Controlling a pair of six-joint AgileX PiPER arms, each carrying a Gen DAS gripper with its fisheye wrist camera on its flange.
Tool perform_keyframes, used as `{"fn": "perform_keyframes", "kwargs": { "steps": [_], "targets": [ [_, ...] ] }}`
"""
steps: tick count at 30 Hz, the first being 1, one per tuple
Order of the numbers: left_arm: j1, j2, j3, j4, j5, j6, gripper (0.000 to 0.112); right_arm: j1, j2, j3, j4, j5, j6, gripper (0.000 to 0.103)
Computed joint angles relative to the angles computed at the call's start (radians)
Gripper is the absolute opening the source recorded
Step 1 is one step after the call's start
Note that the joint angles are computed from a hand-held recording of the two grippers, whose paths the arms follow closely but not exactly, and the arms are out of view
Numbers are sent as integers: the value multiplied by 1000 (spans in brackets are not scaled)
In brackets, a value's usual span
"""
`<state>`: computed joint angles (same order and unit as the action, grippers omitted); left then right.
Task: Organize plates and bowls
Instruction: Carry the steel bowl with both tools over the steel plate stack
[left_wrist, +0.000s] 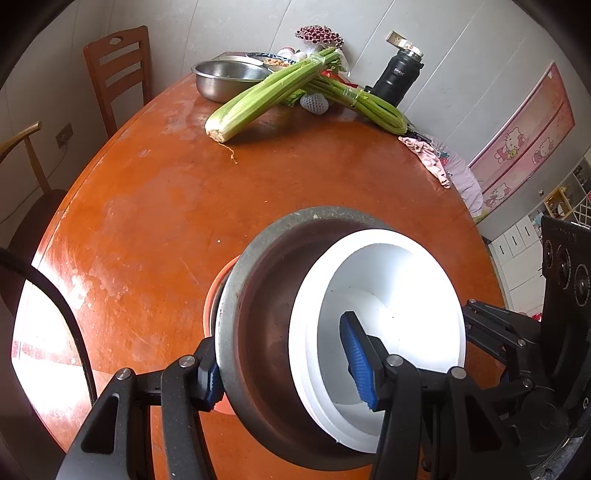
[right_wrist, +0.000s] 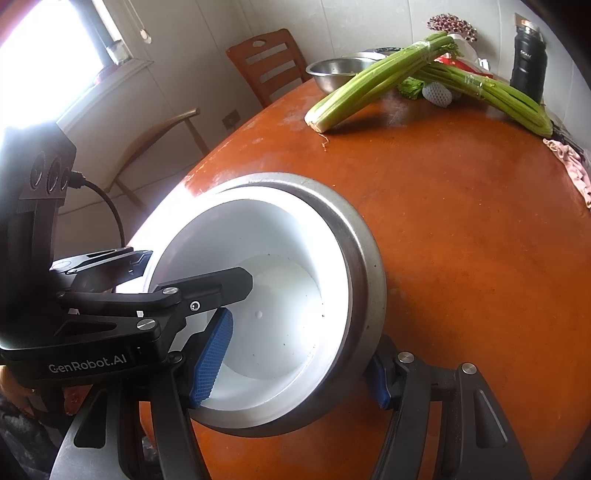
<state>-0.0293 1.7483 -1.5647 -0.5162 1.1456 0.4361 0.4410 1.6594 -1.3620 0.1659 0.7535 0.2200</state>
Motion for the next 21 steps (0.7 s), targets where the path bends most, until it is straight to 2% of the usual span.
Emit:
{"fn": "perform_keyframes", "kwargs": {
  "steps": [21],
  "targets": [
    [-16, 22, 13, 23, -47, -6, 54, -3, 38, -17, 7, 7, -6, 67]
  ]
}}
